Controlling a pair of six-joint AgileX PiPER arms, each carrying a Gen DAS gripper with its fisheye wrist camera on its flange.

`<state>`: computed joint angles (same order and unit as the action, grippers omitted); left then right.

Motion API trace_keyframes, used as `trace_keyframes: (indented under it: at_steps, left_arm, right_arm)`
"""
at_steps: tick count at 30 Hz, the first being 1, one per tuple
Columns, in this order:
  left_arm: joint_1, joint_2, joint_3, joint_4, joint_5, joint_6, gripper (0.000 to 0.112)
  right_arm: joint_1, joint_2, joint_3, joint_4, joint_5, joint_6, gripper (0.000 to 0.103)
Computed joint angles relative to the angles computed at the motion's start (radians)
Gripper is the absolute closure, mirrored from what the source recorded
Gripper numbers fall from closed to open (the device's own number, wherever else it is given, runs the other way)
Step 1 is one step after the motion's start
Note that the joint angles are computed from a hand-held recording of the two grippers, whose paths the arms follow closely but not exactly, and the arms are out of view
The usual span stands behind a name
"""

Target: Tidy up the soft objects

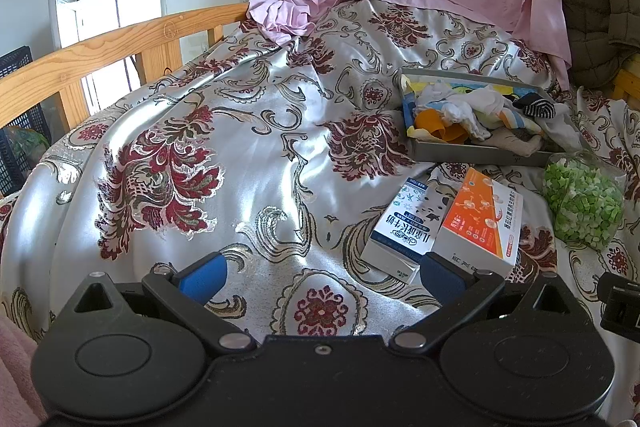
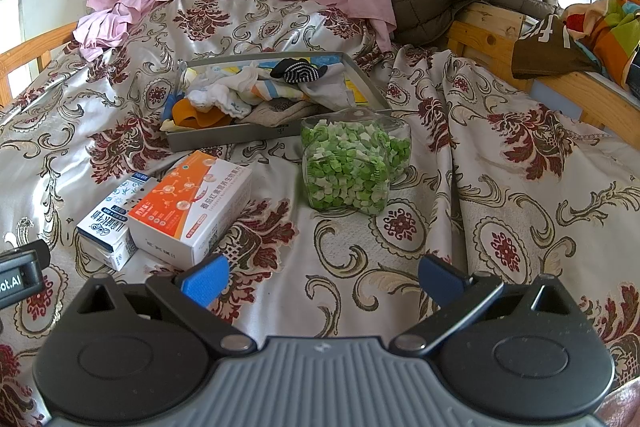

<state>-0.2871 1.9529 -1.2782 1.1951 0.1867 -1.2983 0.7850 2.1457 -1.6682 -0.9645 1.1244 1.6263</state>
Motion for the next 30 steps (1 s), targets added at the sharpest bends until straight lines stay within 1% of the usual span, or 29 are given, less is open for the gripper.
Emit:
trace_keyframes:
  at_steps: [28,30]
  left_arm:
    - [-0.002,0.0,-0.002,-0.002,0.004,0.001,0.01]
    - [-0.002,-0.001,0.005,0.061,0.008,-0.064,0.01]
  right_arm:
    - [-0.001,-0.002,0.002,0.0,-0.002,0.001,0.0]
    - [-0.001,-0.003,0.004,-0.001,-0.003,0.002,0.0]
